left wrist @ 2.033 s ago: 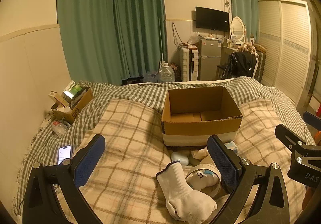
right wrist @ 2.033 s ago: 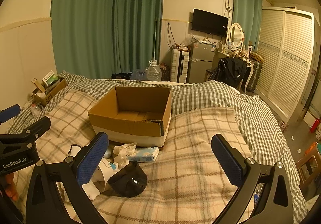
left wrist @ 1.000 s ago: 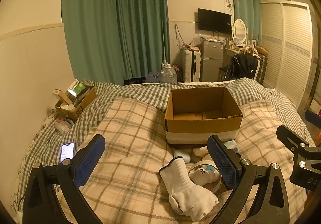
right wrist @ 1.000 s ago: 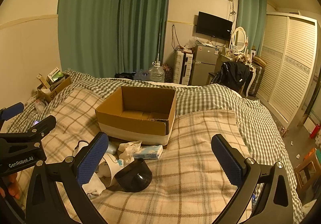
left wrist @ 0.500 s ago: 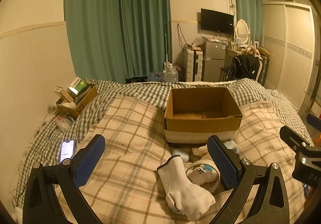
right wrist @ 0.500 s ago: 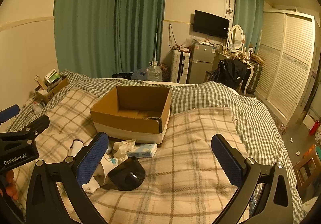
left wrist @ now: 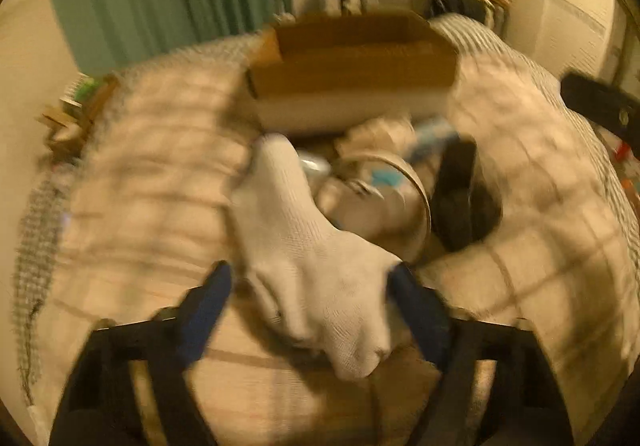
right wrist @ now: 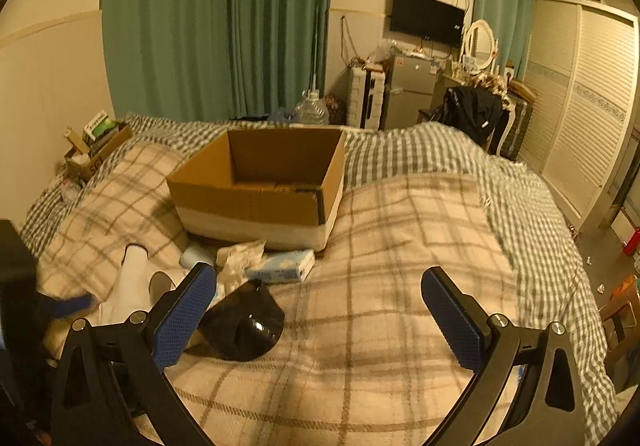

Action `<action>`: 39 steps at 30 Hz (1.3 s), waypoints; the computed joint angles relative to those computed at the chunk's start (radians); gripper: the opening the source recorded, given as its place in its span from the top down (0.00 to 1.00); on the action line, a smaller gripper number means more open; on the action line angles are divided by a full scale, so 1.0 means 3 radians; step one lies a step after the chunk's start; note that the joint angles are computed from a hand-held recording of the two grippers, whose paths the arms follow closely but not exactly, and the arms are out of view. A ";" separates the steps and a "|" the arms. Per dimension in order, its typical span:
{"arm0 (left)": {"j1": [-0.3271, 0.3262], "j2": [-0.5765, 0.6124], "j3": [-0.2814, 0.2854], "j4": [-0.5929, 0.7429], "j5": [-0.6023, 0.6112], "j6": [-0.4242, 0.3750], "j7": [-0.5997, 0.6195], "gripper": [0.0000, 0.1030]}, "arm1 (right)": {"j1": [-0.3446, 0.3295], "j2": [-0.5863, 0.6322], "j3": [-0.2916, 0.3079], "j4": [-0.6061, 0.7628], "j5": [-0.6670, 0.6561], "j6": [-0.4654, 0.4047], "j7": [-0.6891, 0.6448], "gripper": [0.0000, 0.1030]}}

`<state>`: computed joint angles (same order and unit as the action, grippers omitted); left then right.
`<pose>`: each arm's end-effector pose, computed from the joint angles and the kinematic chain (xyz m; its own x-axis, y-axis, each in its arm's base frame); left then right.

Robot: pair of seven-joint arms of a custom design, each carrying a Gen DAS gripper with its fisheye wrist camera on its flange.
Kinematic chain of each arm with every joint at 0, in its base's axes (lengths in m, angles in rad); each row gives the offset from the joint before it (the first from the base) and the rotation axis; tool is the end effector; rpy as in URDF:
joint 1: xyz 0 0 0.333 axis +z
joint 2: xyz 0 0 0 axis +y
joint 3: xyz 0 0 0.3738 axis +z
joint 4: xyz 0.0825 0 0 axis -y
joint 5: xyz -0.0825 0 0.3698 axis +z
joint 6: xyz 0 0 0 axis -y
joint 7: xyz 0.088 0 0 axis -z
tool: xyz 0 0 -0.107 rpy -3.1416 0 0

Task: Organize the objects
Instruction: 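Grasp the white sock with the left gripper while the right grasps the black round object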

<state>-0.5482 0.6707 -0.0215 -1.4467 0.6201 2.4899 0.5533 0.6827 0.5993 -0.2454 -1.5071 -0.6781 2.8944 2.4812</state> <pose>0.6543 -0.4175 0.3845 0.0401 -0.9981 -0.0478 -0.8409 -0.0079 -0.5412 0.6570 0.4026 0.4575 0.2005 -0.9787 0.0450 -0.6020 -0.1593 -0.7824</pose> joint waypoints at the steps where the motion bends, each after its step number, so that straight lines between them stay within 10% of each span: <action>1: 0.0028 0.0002 -0.0029 -0.0018 -0.0024 0.0053 0.0030 0.39 | -0.0055 0.0019 0.0081 0.0012 0.0056 -0.0018 -0.0088 0.00; 4: -0.0008 -0.0111 0.0055 -0.0173 0.0080 0.0251 -0.0133 0.53 | -0.0152 0.0091 0.0259 0.0082 0.0228 -0.0103 -0.0358 0.00; 12: -0.0173 -0.0427 0.0389 -0.0386 0.0948 0.0227 -0.0889 0.54 | -0.0269 0.0385 0.0521 0.0497 0.0724 -0.0520 -0.0951 0.08; 28: 0.0220 -0.0308 0.0119 -0.0471 0.0787 0.0616 -0.0769 0.54 | -0.0354 0.1128 0.0822 0.1727 0.1551 -0.1725 -0.1872 0.13; 32: 0.0193 -0.0336 0.0173 -0.0527 0.0754 0.0690 -0.0779 0.54 | -0.0323 0.1114 0.0869 0.1697 0.1601 -0.1688 -0.2119 0.45; 39: 0.0187 -0.0445 0.0196 -0.0633 0.0796 0.0773 -0.0831 0.54 | -0.0058 0.0765 0.0491 0.1141 0.1205 -0.1254 -0.1760 0.51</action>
<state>-0.4921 0.5371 0.0373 -1.6367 0.8588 2.7217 0.3039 0.6654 0.8288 -0.0982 -1.1648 -0.3166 2.5180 1.9533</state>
